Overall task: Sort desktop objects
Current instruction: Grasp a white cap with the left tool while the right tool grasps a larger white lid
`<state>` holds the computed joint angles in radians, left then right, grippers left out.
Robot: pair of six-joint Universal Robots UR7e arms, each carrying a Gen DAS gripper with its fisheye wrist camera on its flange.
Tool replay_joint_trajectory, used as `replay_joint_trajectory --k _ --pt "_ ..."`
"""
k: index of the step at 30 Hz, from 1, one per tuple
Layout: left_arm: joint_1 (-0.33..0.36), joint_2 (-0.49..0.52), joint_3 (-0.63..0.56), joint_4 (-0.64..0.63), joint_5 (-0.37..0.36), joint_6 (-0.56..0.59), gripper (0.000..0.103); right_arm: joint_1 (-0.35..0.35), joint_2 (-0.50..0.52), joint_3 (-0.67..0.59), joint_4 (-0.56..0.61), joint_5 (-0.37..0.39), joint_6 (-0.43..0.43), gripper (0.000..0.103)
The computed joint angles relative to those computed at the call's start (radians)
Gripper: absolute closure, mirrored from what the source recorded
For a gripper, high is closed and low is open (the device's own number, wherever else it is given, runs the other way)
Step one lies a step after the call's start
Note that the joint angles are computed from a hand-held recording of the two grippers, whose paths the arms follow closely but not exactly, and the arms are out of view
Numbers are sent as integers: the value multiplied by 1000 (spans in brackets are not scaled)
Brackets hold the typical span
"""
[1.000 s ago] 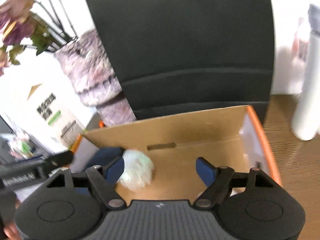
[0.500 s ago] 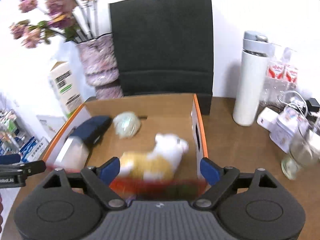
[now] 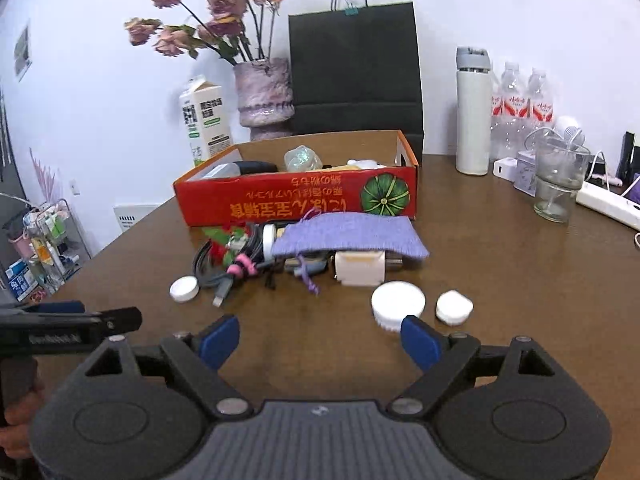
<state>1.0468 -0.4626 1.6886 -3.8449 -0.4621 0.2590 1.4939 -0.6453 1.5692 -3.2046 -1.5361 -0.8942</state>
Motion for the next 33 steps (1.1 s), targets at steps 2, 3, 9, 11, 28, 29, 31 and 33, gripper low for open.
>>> replay_joint_trajectory --k 2,3,9,11,28,29,31,33 --pt "-4 3 4 -21 -20 31 0 -9 2 13 -11 14 7 16" --pt "-3 6 6 -52 -39 52 0 -11 4 14 -8 18 4 17" --pt "0 9 1 11 -33 46 0 -22 14 18 -21 36 -23 19" --pt "4 3 5 25 -37 27 0 -25 16 17 -21 44 -11 19" --pt "56 44 -186 119 -148 200 33 -1 140 -229 -11 -27 -156 41" --pt "60 44 -193 141 -150 184 37 1 147 -256 38 -38 -136 43" --pt "66 46 -201 185 -145 158 38 4 156 -279 82 -59 -102 44" --pt "71 52 -206 194 -137 158 38 4 162 -273 59 -62 -127 44"
